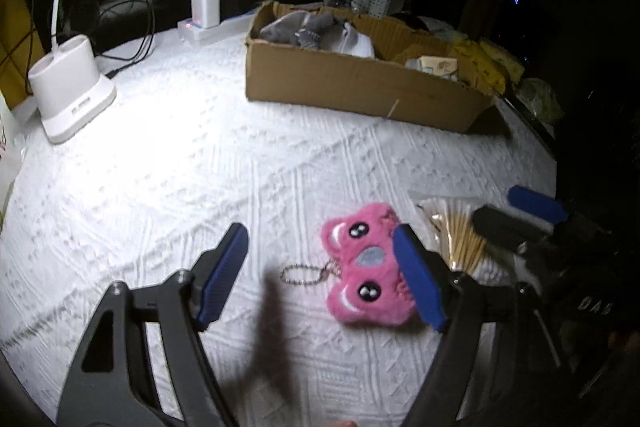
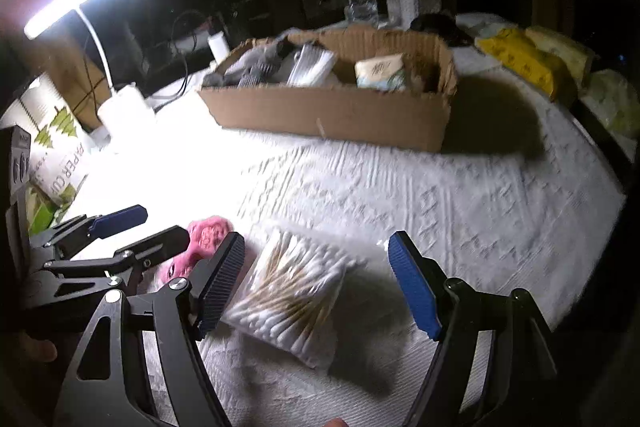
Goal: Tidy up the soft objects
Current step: 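Grasp the pink plush keychain with the left tool while the right tool grasps the cotton-swab bag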
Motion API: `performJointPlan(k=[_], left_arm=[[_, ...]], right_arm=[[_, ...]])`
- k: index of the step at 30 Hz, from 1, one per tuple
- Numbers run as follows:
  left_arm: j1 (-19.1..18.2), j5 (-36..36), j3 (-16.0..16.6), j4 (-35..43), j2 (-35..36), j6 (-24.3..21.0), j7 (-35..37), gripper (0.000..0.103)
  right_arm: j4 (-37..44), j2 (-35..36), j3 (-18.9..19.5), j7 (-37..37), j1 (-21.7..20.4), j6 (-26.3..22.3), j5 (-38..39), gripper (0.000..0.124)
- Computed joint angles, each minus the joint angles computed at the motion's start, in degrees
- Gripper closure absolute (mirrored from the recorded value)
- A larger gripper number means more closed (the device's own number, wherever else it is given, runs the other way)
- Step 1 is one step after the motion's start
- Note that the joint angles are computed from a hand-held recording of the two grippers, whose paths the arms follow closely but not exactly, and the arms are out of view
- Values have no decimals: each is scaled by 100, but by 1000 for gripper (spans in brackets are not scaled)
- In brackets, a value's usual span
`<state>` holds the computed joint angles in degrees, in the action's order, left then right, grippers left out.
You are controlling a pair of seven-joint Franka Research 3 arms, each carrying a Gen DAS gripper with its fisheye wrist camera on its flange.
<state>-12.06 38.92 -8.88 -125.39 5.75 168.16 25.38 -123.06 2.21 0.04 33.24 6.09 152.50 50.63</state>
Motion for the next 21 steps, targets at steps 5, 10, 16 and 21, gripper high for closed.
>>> performJointPlan(k=[5, 10, 16, 21], left_arm=[[-8, -45, -50, 12, 40, -1, 175, 27], [-44, -327, -83, 39, 123, 65, 563, 27], [-129, -537, -117, 209, 273, -81, 898, 27], [-258, -455, -42, 304, 357, -272, 846, 28]], right_arm=[[33, 118, -8, 171, -28, -254, -118, 47], [225, 289, -22, 149, -154, -731, -35, 56], [321, 352, -3, -49, -256, -1036, 170, 71], [244, 277, -24, -200, -291, -978, 246, 78]])
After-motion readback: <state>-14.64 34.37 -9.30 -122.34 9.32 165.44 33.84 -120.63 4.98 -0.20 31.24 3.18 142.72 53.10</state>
